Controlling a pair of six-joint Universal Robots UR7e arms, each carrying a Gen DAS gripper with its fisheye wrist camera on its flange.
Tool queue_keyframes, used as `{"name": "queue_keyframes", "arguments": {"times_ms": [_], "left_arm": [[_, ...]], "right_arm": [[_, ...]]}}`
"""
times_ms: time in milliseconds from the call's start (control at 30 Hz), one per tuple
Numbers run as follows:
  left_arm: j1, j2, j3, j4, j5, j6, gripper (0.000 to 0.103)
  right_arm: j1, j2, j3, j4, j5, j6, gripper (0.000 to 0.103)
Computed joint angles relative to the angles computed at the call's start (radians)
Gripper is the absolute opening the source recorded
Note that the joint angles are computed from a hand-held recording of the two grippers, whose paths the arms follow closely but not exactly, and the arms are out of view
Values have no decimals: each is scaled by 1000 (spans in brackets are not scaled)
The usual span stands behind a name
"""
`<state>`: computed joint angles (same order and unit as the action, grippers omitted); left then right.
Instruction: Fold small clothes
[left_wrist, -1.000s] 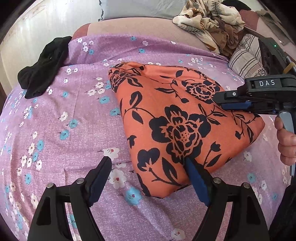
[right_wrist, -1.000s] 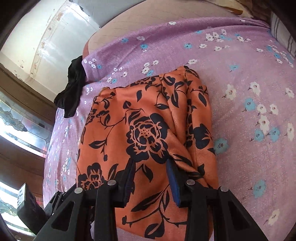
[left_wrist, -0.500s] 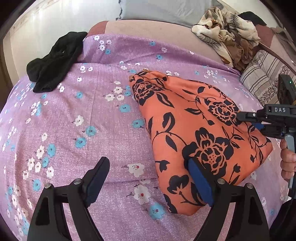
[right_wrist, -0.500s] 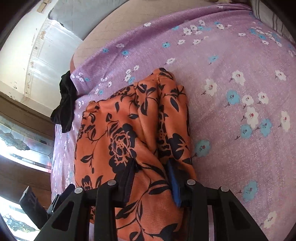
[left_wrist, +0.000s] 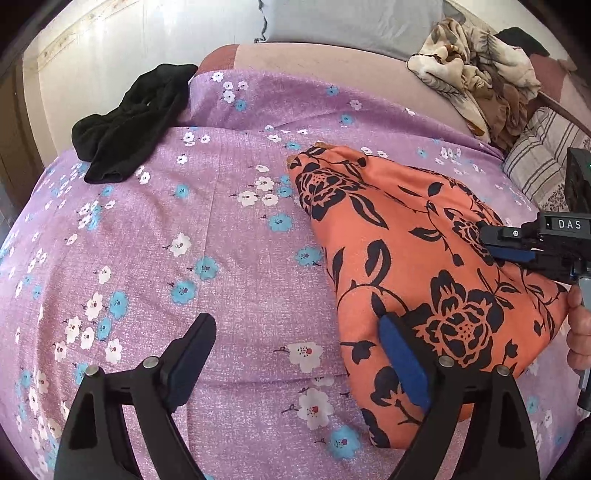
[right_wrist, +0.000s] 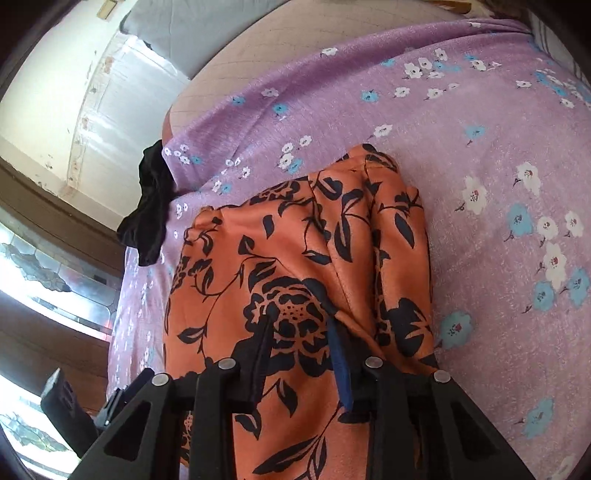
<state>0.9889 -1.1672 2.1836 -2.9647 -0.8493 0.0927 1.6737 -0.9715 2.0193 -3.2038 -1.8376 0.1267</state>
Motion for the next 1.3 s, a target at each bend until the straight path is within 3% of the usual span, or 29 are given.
{"name": "queue_keyframes", "arguments": {"times_ms": [167, 333, 433, 500, 633, 800, 900, 1033, 1133, 1300], "left_arm": [[-7, -27, 0, 2, -12, -5, 90], [-31, -26, 22, -143, 33, 61, 90], [-18, 8, -1, -65, 56, 53, 90], [-14, 38, -2, -51, 92, 53, 90], [-14, 20, -4, -45, 72, 51, 90], [-11, 12, -23, -81, 24, 64, 90], [-28, 40, -41, -115, 57, 101, 90], [-30, 78, -78, -60, 55, 69, 90], [-33, 114, -95, -27, 103, 41, 90], [-33, 137, -92, -40, 135, 63, 92]], "right_arm": [[13, -22, 17, -26, 36, -30, 36], [29, -52, 37, -15, 85, -56, 36], [23, -46, 38, 5, 104, -47, 36], [21, -25, 14, 61, 63, -20, 36], [23, -13, 3, 81, 34, -12, 35], [14, -15, 7, 81, 50, 2, 35], [20, -34, 19, 89, 55, 5, 35], [24, -91, 63, 96, 89, -19, 37], [16, -130, 94, 115, 95, -13, 36], [-21, -135, 87, 226, 109, 22, 35]]}}
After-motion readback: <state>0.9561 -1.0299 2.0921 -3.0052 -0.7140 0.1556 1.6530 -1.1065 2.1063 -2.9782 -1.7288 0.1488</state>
